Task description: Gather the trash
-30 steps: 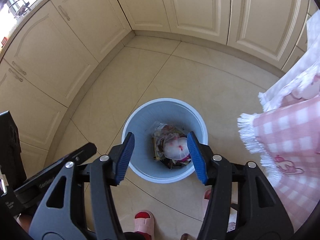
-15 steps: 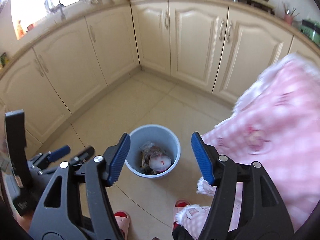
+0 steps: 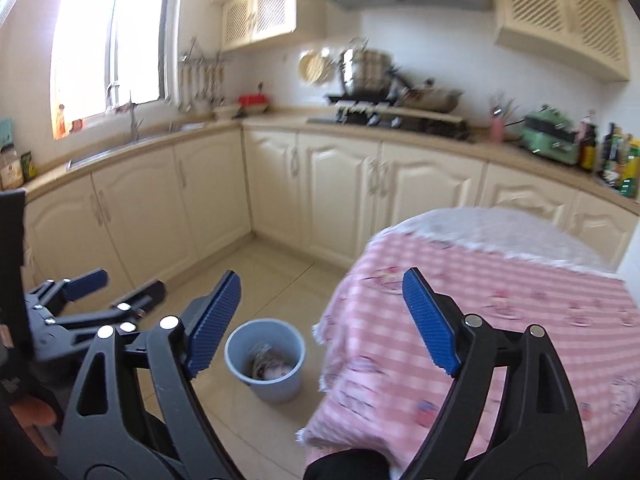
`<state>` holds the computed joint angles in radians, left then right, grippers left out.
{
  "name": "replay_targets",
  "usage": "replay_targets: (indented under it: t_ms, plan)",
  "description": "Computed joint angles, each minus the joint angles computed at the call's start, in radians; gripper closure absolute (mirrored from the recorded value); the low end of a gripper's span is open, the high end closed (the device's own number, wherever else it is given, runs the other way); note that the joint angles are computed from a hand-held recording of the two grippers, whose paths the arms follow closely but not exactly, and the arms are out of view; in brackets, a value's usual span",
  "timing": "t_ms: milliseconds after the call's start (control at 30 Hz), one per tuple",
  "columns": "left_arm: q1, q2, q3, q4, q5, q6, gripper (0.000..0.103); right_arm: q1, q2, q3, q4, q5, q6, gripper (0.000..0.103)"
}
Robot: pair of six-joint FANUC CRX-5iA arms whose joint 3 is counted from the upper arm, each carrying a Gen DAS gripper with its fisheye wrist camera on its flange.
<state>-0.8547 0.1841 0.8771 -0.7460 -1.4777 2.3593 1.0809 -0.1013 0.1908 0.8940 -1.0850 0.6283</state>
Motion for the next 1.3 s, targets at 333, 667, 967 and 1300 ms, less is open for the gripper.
replay_targets:
  t_ms: [333,667,967,1300]
  plan:
    - [-0.28,0.092,0.272,-0.269,-0.086,-0.107,0.009,0.16,-0.168,-0.133,0.311,-0.132,-0.129,0.012]
    - [-0.43,0.13,0.363,-0.444,-0.068,-0.151,0.008,0.235,-0.228,-0.183,0.458,-0.207,-0.179,0.01]
    - [-0.46,0.11,0.323,-0.506,-0.057,-0.14,0.008,0.246,-0.243,-0.202,0.476,-0.207,-0.186,0.01]
    - [-0.458,0.109,0.317,-0.505,-0.05,-0.152,0.008,0.237,-0.247,-0.202,0.456,-0.19,-0.176,0.009]
